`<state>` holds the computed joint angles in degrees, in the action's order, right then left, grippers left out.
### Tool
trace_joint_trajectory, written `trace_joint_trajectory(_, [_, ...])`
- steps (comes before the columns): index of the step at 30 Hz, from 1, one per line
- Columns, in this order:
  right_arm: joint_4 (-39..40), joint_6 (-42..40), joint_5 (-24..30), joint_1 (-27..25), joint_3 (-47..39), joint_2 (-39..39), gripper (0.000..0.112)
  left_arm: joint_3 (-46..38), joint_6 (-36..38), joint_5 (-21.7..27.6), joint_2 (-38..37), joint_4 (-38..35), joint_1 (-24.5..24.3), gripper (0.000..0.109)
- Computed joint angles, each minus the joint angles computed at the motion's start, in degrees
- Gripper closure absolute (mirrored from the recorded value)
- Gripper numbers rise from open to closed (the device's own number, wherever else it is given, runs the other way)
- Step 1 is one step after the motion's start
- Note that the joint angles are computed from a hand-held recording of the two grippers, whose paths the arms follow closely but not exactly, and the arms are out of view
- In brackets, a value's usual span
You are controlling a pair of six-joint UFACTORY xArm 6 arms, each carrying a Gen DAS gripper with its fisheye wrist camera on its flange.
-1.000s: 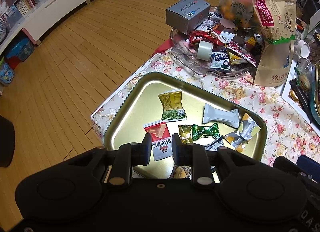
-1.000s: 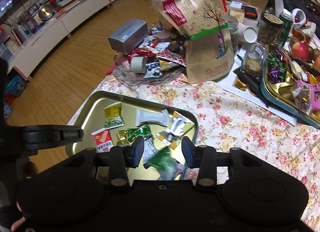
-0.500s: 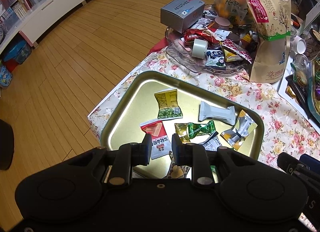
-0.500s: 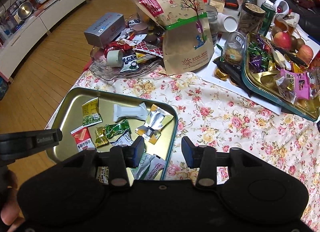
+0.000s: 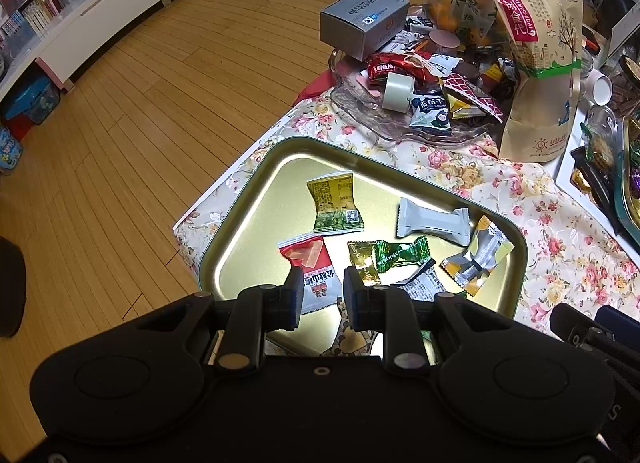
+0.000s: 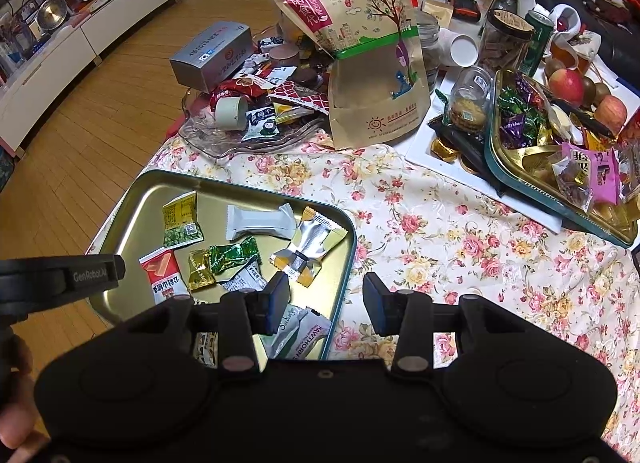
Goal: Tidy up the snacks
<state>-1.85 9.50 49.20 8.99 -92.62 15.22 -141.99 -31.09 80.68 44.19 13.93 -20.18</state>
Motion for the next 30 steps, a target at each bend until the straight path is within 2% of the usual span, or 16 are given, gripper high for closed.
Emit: trace_joint_trajectory(30, [0.22,-0.25,0.57,0.06,-0.34,0.33,0.069,-5.88,0.75,3.77,3.22,-1.06,0.08,0.077])
